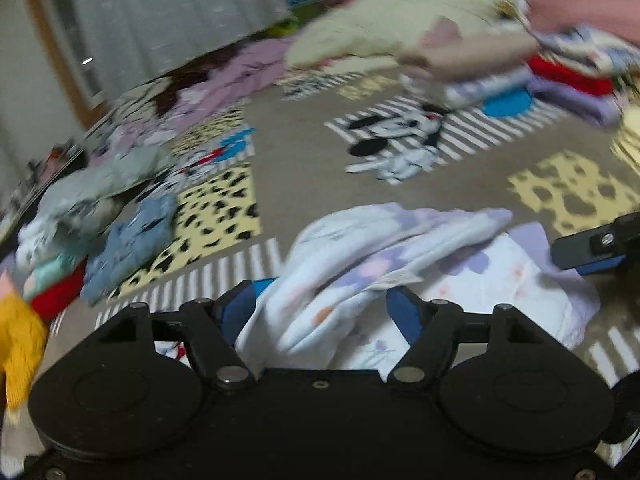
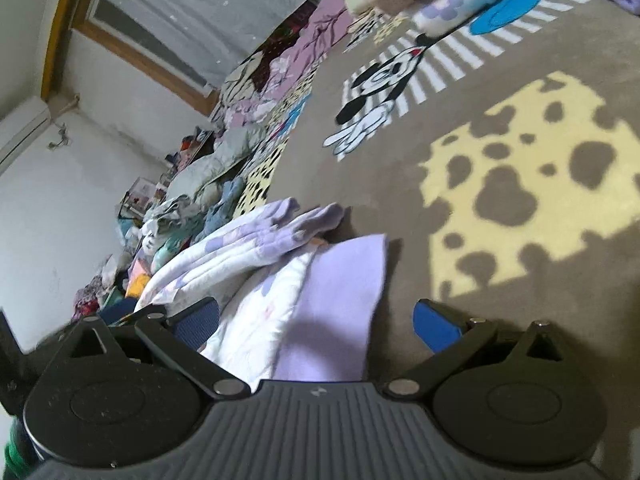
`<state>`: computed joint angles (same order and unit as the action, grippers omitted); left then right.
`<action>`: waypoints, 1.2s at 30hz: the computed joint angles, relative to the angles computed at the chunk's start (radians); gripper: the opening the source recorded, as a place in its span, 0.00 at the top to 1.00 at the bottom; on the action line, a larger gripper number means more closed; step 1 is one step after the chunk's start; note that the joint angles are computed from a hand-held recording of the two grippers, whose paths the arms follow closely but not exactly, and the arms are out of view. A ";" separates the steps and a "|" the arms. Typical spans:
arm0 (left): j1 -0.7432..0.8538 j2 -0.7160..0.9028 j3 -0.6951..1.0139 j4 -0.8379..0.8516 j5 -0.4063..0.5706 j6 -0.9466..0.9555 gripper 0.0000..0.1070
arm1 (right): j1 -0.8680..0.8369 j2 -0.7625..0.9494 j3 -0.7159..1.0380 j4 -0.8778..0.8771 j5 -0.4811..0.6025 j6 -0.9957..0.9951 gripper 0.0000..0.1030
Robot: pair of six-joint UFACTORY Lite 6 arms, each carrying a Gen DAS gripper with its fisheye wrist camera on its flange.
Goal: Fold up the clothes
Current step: 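Grasp the lavender cuff with the right tool while the left tool holds the pajamas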
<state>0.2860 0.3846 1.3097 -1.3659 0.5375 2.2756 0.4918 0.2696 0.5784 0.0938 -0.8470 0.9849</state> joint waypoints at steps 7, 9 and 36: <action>-0.144 0.020 -0.001 -0.051 -0.183 0.104 0.32 | 0.012 0.076 0.108 -0.036 0.028 -0.020 0.08; -0.176 0.052 0.027 -0.022 -0.233 0.067 0.32 | 0.009 0.088 0.127 -0.048 0.035 -0.012 0.15; 0.189 0.674 1.063 0.139 0.451 -1.189 0.81 | -0.161 -0.052 -0.085 0.113 -0.245 -0.117 0.76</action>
<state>0.4752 1.0584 2.3724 -1.2270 0.9887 1.0866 0.3305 0.2172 0.4934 0.2069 -1.0916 0.8675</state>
